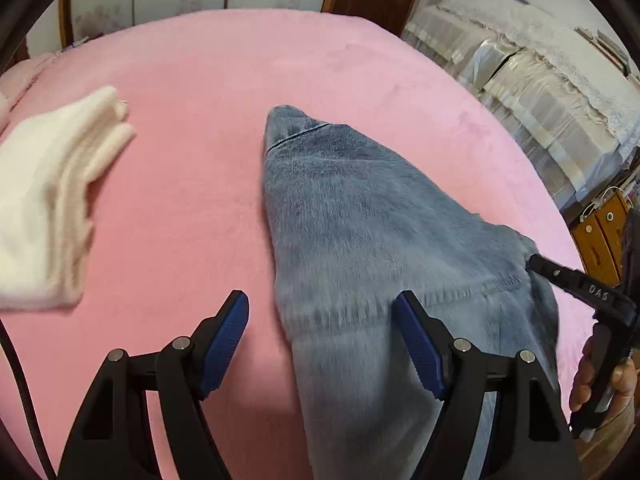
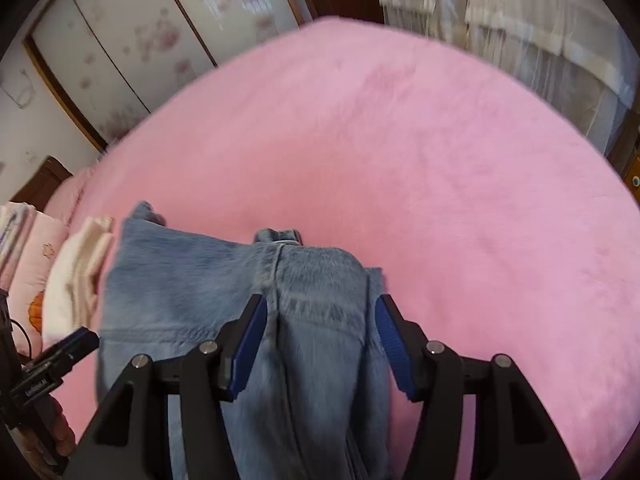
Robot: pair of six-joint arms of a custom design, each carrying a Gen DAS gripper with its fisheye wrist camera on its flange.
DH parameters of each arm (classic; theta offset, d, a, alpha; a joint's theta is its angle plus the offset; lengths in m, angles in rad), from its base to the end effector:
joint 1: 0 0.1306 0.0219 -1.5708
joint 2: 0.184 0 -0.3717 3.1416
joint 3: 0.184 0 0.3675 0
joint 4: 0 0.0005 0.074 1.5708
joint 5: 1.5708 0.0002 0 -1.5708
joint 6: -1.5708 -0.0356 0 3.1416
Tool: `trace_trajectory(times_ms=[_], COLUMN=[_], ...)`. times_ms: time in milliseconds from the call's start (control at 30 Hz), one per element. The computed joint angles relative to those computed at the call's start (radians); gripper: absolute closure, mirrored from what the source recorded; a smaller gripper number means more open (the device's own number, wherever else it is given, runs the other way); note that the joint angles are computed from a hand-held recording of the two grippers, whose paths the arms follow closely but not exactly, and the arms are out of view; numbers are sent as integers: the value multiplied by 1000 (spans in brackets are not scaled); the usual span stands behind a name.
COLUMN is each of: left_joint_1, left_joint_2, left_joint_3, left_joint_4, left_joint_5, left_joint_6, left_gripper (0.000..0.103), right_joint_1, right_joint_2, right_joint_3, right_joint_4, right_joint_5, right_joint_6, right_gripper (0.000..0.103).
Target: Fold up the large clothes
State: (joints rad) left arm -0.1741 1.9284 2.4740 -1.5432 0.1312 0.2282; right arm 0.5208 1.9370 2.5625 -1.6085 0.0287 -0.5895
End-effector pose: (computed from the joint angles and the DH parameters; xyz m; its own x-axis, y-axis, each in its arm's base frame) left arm 0.5770 -0.1067 0.5479 -0.8607 -0.0763 -0.5034 0.0482 0.9721 -0.2298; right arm 0.4993 0.2847 0.5713 -0.8688 0.1423 -0.4742 -0.0006 0.9575 0.2884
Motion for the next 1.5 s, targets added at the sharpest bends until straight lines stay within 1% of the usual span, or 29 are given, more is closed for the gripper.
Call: trace_trajectory(times_ms=[33,67,100,133,167,200,233,300,333,400,467,567,633,667,700,733,800,833,867,933,1033,1100,1167,1200,1267,1333,1400,1467,1500], left_joint_1=[1,2,3,0,-9,-19,-29,-42,-47,-49,-48,-54,-58,-64,-68,-74,-88,-95,-100,-107,-107,-111,-116,-118,-122,-125,-126,-121,-117], left_joint_2=[21,39,75,87,83,68,44,17,15,12,5,-9,-13,-7,-7,-14,-26,-31,-38,-79,-150,-205,-236,-250,-286,-317,-328,-327,-324], left_joint_3=[26,50,113,137,132,103,43,-22,-26,-24,-27,-33,-22,-2,3,0,2,3,1,-46,-135,-201,-234,-244,-280,-297,-292,-268,-254], left_joint_4=[-4,-13,-49,-64,-54,-29,13,63,70,64,65,60,35,8,0,-9,-37,-50,-60,-54,-30,-10,-6,-10,-6,-21,-42,-88,-108], left_joint_5=[4,12,52,60,34,8,-13,-42,-56,-65,-68,-102,-131,-153,-167,-187,-221,-233,-243,-236,-190,-159,-139,-124,-75,-17,23,84,104], left_joint_6=[0,0,0,-2,-11,-27,-41,-53,-57,-59,-55,-51,-47,-48,-52,-62,-75,-72,-70,-68,-49,-38,-41,-47,-47,-39,-35,-27,-16], left_gripper=[31,36,51,53,53,53,52,51,51,51,50,44,33,31,31,31,30,30,30,30,30,30,30,30,30,30,30,30,29], right_joint_1=[-5,-7,-2,6,10,11,7,-7,-4,4,2,6,8,11,17,22,40,51,63,85,129,154,184,197,229,252,274,290,296], right_joint_2=[21,50,76,79,51,-4,-35,-45,-51,-53,-48,-61,-60,-66,-73,-79,-90,-109,-127,-165,-227,-271,-307,-323,-344,-355,-359,-351,-350], right_joint_3=[18,49,92,106,70,-16,-76,-145,-175,-176,-147,-135,-104,-102,-99,-99,-90,-109,-124,-165,-236,-285,-325,-343,-359,-361,-348,-314,-303], right_joint_4=[-8,-30,-56,-68,-40,23,52,50,57,62,49,49,27,22,21,22,13,20,25,38,49,56,57,60,49,38,20,-5,-12], right_joint_5=[-30,-50,-41,5,42,75,92,58,63,87,79,84,94,100,111,121,157,176,193,222,276,289,322,338,377,398,425,451,461], right_joint_6=[3,28,55,79,85,82,74,52,58,64,54,48,45,45,46,48,50,51,52,55,63,64,66,70,79,90,106,120,124], right_gripper=[48,69,82,90,91,91,91,90,90,90,88,86,86,86,86,84,76,70,67,66,66,63,56,55,51,48,42,26,24])
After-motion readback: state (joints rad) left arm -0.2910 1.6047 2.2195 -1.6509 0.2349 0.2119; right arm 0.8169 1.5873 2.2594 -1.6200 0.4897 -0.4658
